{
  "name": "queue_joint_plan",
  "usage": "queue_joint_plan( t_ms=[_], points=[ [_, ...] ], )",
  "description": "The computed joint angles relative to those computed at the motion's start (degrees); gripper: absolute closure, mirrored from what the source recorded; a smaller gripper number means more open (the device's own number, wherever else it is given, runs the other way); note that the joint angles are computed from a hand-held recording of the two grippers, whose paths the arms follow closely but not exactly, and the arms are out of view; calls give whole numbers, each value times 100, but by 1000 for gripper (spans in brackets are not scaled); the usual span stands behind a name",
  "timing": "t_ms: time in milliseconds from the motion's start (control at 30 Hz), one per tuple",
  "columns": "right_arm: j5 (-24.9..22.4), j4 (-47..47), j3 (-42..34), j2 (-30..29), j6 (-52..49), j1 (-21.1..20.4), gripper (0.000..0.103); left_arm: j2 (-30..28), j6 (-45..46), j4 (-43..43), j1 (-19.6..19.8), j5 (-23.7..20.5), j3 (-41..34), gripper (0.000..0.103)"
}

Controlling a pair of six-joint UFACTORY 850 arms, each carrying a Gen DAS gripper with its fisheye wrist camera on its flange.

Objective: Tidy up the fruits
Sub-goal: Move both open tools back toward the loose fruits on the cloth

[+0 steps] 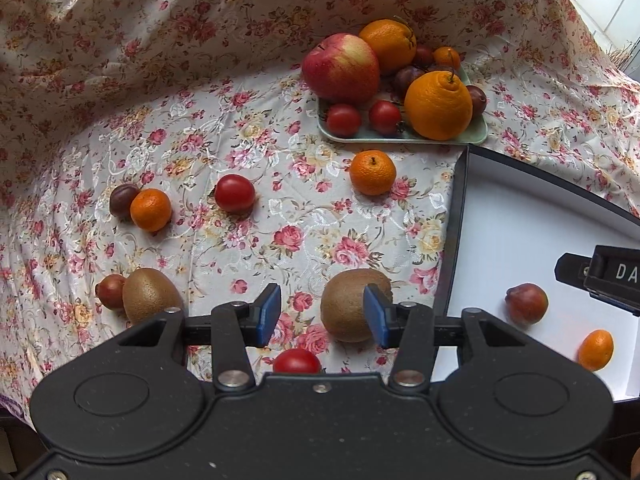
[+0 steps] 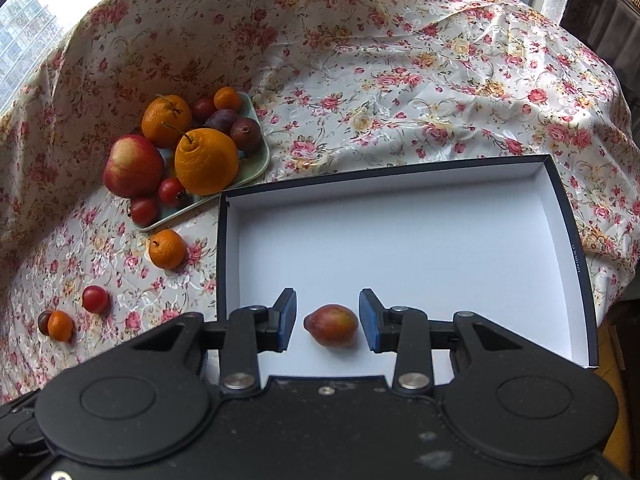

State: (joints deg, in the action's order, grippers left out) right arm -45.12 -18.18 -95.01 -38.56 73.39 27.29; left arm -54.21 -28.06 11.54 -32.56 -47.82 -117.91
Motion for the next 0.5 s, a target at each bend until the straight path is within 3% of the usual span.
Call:
queue_joint_plan(
  t_ms=[500],
  points=[
    [-589,781,-2531,-1647,-1065,463,65,723,-663,347,748,356,1332,49]
  ],
)
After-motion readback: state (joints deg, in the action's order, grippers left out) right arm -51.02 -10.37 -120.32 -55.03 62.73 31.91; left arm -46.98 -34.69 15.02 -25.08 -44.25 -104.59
